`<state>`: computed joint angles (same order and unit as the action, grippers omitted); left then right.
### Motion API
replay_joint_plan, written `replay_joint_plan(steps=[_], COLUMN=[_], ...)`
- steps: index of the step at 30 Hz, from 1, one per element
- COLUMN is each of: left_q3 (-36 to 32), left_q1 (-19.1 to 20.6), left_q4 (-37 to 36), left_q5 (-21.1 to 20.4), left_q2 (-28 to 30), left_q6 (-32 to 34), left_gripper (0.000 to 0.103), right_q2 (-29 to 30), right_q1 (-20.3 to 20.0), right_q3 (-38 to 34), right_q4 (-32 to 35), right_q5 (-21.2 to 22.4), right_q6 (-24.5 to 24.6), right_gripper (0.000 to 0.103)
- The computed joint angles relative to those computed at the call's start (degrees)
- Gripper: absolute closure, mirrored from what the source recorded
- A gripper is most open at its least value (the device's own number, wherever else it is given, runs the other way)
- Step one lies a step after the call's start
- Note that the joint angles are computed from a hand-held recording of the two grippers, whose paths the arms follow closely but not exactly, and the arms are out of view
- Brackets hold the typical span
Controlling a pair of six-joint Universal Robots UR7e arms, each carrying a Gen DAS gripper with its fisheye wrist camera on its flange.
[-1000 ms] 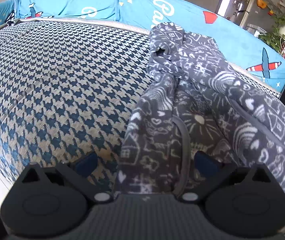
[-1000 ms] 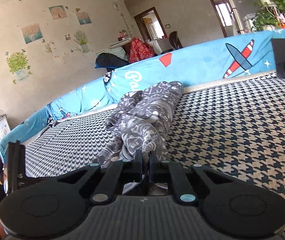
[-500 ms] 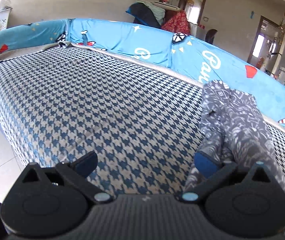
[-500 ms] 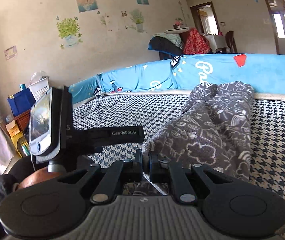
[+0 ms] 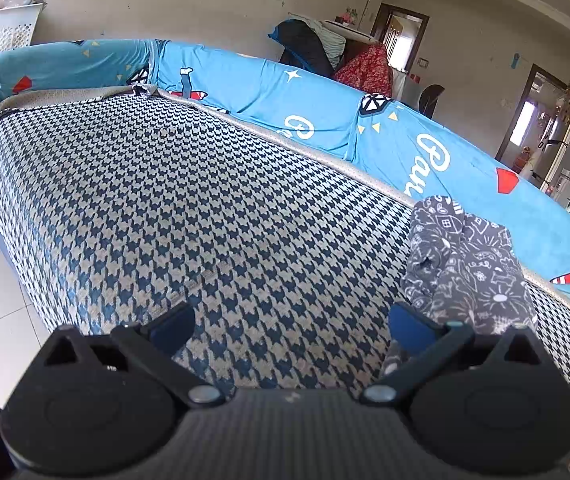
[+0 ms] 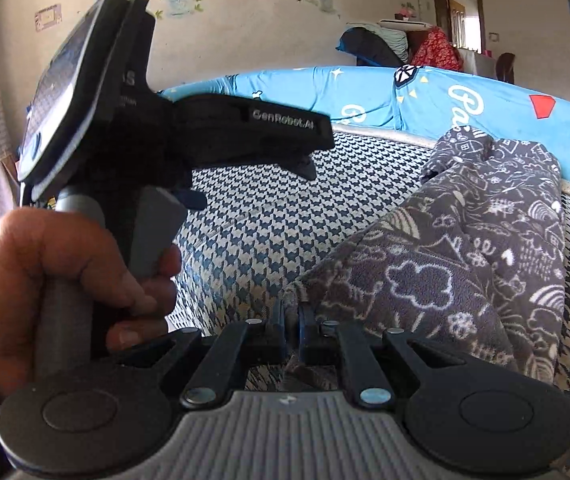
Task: Fold clothes
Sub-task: 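Smooth the folded jacket with the right gripper and withdraw both grippers, then grasp the end of the grey doodle jacket strip with the right gripper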
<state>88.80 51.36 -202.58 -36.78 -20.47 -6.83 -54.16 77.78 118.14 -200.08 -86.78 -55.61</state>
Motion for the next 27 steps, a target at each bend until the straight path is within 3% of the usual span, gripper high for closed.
replay_joint_plan(steps=[5, 8, 11, 13, 16, 19, 24, 27], left_q3=[0.07, -0.1, -0.3, -0.31, -0.24, -0.16, -0.56, -0.71], left_q1=[0.06, 0.19, 0.29, 0.25, 0.2, 0.1, -0.15, -0.19], left_q4=[0.73, 1.54, 2.17, 2.31, 2.55, 3.4, 5.56, 7.29], left_q5=[0.25, -0.06, -0.25, -0.14, -0.6, -1.64, -4.07, -5.24], left_q2=[-0.17, -0.16, -0.03, 0.05, 0.12, 0.16, 0.54, 0.68], left_q6=[-0.33, -0.5, -0.87, -1.07, -1.43, -1.55, -1.3, -1.39], left_gripper=[0.0, 0.0, 0.0, 0.0, 0.0, 0.0, 0.0, 0.0], right_q2=[2.78, 2.66, -0.11, -2.01, -4.3, -5.6, -4.94, -2.51], right_q1=[-0.4, -0.83, -1.77, -2.4, -3.76, -5.09, -6.12, -5.77], right_q3=[-2.28, -2.74, -2.16, -0.97, 2.42, 4.96, 6.93, 6.89], right_q4=[1.27, 3.35, 7.53, 8.45, 4.98, 0.49, -8.02, -14.26], right_q5=[-1.23, -1.08, 1.27, 2.61, 3.53, 3.05, 0.97, 0.3], right_q6=[-1.89, -3.99, -1.7, -3.02, -6.19, -5.76, -7.1, -11.27], right_gripper=[0.094, 0.089, 0.088, 0.088, 0.08, 0.079, 0.079, 0.078])
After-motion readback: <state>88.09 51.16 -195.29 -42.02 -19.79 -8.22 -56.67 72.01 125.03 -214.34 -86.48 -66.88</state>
